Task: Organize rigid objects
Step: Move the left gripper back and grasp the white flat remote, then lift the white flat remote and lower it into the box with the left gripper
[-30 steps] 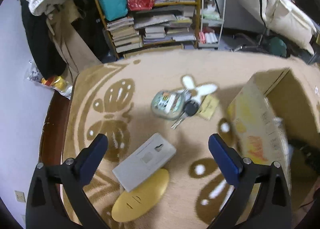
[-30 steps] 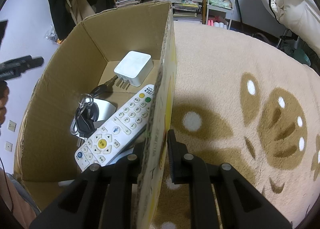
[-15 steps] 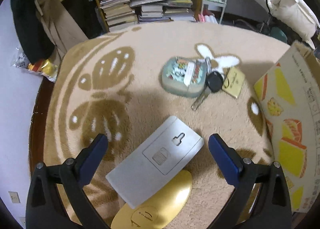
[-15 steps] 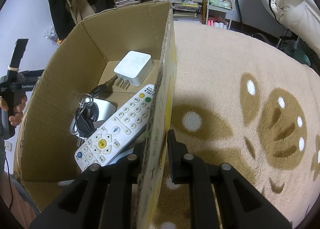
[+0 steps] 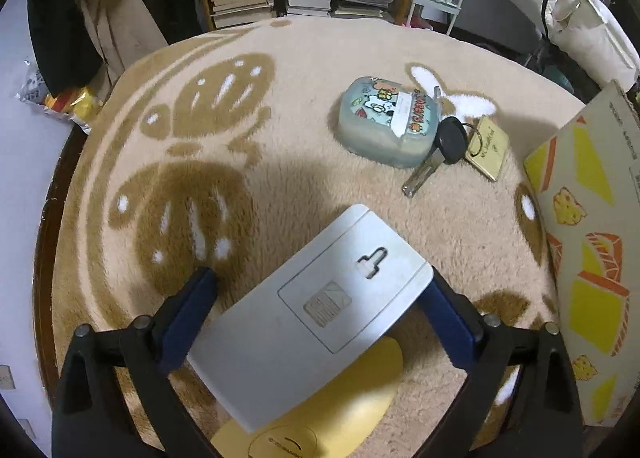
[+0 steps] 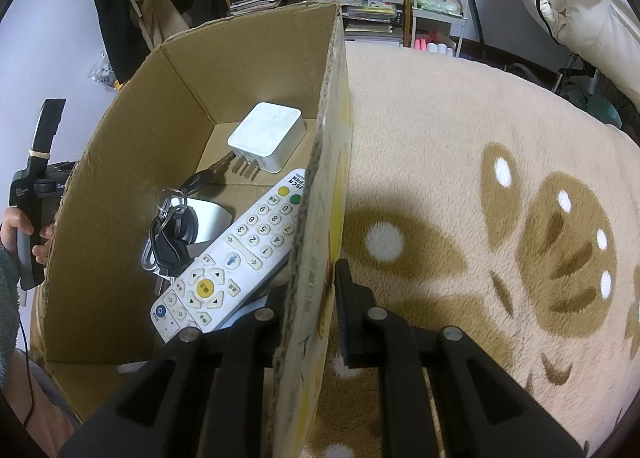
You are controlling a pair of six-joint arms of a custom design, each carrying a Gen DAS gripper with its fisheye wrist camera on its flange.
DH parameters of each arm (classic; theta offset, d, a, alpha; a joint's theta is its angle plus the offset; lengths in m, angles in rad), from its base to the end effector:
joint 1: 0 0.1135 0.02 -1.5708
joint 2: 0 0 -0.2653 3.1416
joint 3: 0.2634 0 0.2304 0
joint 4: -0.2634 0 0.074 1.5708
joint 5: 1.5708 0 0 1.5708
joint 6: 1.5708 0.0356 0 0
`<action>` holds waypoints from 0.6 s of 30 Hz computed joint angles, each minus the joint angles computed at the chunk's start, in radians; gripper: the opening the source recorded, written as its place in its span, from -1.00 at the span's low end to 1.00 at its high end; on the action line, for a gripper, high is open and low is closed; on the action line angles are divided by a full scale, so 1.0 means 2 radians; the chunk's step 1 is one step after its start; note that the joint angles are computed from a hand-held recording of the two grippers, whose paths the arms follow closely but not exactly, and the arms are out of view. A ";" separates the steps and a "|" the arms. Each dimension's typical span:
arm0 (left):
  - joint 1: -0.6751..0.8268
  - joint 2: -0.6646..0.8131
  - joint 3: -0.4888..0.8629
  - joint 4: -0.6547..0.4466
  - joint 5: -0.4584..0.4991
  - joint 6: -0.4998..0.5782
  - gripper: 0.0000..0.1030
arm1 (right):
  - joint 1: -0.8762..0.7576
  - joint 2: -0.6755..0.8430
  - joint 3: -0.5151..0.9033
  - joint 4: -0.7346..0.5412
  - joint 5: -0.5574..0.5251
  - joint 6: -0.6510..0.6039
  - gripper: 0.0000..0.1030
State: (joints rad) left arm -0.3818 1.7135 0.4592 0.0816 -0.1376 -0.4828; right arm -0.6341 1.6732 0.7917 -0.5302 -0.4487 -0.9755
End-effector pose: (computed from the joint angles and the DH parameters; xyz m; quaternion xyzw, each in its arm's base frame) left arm 0.2119 -0.0798 0.0827 -0.0629 0.9760 -0.0215 0.2074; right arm 0.2119 -0.1367 0.1392 -0.1825 0.9547 0.0979 0.2135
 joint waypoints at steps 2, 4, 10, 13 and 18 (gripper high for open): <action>-0.005 -0.007 0.000 -0.007 0.000 0.004 0.67 | 0.000 0.000 0.000 -0.001 0.000 0.001 -0.71; -0.017 -0.014 0.004 -0.023 -0.005 -0.001 0.55 | 0.000 0.000 0.000 0.000 0.000 0.000 -0.71; -0.039 -0.029 0.023 -0.082 -0.025 -0.026 0.16 | 0.000 0.002 0.001 0.000 0.000 0.000 -0.71; -0.054 -0.033 0.031 -0.108 -0.046 -0.038 -0.02 | 0.000 0.002 0.002 0.000 0.000 0.000 -0.71; -0.078 -0.050 0.038 -0.145 -0.065 -0.069 -0.05 | 0.000 0.002 0.001 0.000 0.000 0.000 -0.71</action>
State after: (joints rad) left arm -0.5380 1.6127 0.5346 -0.2078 -0.2672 -0.6199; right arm -0.6343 1.6775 0.7947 -0.5306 -0.4489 -0.9760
